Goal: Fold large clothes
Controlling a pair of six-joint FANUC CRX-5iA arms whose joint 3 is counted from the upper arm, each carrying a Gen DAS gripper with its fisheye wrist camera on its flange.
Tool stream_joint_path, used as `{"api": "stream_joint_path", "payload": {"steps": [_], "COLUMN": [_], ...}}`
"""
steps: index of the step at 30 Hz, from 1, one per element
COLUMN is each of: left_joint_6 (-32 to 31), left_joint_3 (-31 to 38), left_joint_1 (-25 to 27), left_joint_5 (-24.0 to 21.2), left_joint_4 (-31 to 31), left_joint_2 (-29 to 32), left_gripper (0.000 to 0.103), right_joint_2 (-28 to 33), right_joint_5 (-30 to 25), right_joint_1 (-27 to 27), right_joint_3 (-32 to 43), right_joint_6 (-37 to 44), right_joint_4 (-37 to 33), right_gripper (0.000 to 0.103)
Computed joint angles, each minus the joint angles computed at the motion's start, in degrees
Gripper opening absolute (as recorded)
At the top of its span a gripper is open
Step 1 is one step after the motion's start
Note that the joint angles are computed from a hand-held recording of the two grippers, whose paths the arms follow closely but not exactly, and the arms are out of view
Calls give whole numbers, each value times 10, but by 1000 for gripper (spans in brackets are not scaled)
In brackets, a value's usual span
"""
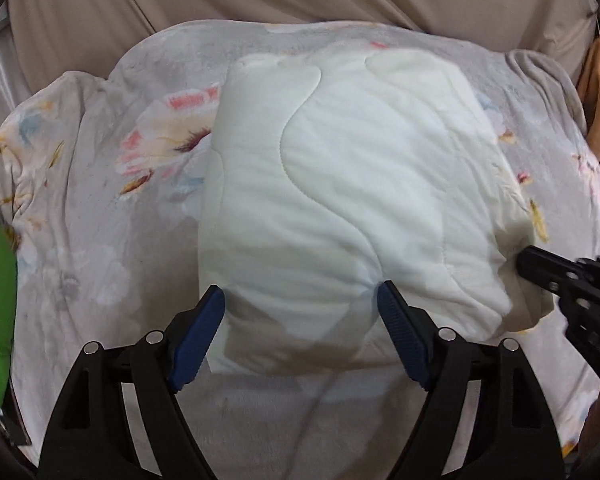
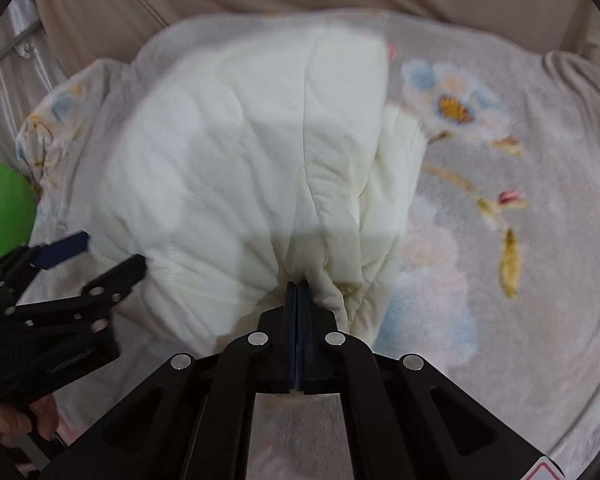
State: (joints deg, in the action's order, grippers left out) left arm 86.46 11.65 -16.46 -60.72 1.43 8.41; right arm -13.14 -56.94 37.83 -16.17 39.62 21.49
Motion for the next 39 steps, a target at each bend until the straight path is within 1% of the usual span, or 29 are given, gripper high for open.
{"api": "stream_joint_path", "payload": {"steps": [1,2,4,6,8,10,13,15,16,17,20,21,23,24,27,30,36,39], "left_joint_6": [8,17,34,45,49,55,62,71,75,79,97,103,108,112,127,146,174,179], "left_joint_3": [6,10,11,12,13,14,11,8,6,4,-9,-12,-16,-19,-31,-41,-46,-46], "left_joint_1": [-5,-10,-17,-21,-22,-26,-31,-34,-34,-33,-36,-39,-43,-47,-54,-60,-78,-82], "left_joint_5": [-5,-11,-20,-31,-41,-46,-49,-53,-55,-55,-51,-50,-48,-47,-42,-38,-38,-37], "left_joint_4": [-10,-23,-33,-34,-33,-40,-53,-62,-62,-61,-62,-67,-72,-72,-70,-73,-98,-99], "left_joint_2": [-2,-8,-16,-20,-21,-24,-34,-40,-42,-43,-52,-53,-53,-53,-50,-47,-44,-43], "left_gripper": [76,77,78,78,78,78,78,78,79,80,82,84,85,85,85,85,85,85], "right_joint_2": [-15,-19,-17,7,37,46,18,-16,-33,-44,-74,-79,-85,-85,-77,-73,-71,-71], "right_joint_5": [-7,-16,-26,-34,-32,-29,-28,-32,-41,-50,-76,-82,-91,-93,-100,-104,-105,-104], "right_joint_1": [15,22,26,16,-4,-10,0,27,46,60,100,108,121,120,120,120,121,122], "right_joint_3": [-11,-13,-19,-14,-3,0,-6,-28,-42,-51,-79,-84,-95,-96,-98,-103,-110,-112], "right_joint_6": [-21,-30,-30,-23,8,18,-8,-50,-80,-103,-167,-182,-209,-207,-211,-219,-222,-224], "right_joint_4": [21,27,20,8,-20,-27,-18,21,49,65,93,97,99,93,88,93,100,103], "right_gripper": [0,0,0,0,0,0,0,0,4,13,21,23,31,33,34,38,39,40]}}
